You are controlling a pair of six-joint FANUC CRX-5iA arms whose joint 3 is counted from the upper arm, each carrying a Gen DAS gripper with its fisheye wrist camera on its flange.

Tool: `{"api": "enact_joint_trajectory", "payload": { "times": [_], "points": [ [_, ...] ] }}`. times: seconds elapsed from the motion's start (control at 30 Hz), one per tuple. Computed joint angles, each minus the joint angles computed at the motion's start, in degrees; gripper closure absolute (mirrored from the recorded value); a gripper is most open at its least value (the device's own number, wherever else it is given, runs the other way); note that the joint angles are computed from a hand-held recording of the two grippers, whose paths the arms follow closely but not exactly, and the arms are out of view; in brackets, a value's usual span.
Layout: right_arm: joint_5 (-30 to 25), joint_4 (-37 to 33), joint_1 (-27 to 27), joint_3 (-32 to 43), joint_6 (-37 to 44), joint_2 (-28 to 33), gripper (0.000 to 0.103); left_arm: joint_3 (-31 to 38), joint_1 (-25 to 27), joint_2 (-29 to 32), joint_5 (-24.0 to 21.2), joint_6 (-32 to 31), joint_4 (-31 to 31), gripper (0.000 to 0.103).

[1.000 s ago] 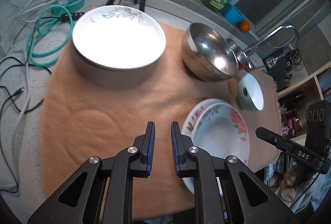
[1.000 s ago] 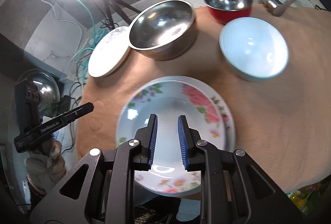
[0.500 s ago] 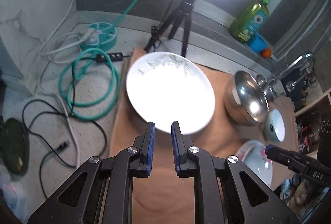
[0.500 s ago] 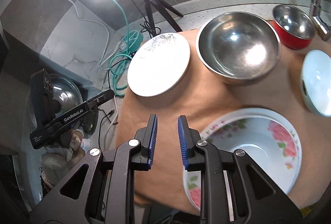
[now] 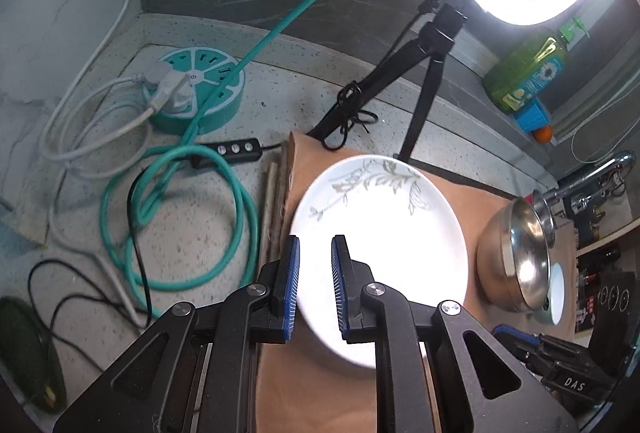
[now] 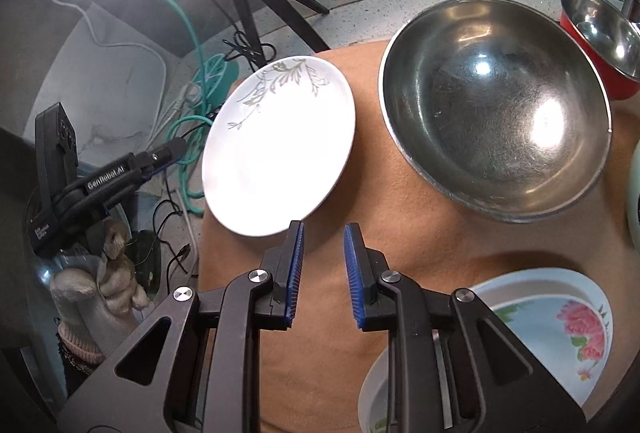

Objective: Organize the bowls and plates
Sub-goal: 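Move the left tool to the white leaf-pattern plate and grasp its rim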

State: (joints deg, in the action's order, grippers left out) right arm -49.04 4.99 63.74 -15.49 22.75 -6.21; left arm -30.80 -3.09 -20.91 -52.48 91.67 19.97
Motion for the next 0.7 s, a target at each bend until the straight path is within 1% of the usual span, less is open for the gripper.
{"api": "enact_joint_trajectory", "payload": {
  "times": [0.03, 0.13, 0.27, 0.47, 0.6, 0.7],
  "points": [
    [-0.12, -0.6, -0.36, 0.47, 0.43, 0.49, 0.082, 0.22, 0.3, 0.85, 0.35, -0.81, 0.52, 0.089],
    [-0.87, -2.13, -1.37, 2.21, 2.01, 2.31, 0.082, -0.08, 1.55, 3.38, 1.34, -4.91, 4.95, 0.089],
    [-1.74, -2.38, -2.15, 4.33, 3.07, 4.59, 0.082, 1.48, 1.45, 7.18, 1.54, -6.98, 5.98, 0.089],
    [-3.0, -2.46, -2.78, 5.74, 3.1, 6.57, 0.082, 3.09, 0.29, 10.03, 1.51, -7.0, 4.55, 0.088],
    [-3.47, -2.76, -3.01, 6.06, 3.12, 7.37, 0.082, 4.87, -1.01, 11.4, 1.02, -5.81, 1.87, 0.088],
    [-3.71, -3.26, -3.28, 6.46, 3.78, 7.91, 0.082, 5.16, -1.22, 11.96, 1.08, -5.91, 1.56, 0.088]
  ]
}}
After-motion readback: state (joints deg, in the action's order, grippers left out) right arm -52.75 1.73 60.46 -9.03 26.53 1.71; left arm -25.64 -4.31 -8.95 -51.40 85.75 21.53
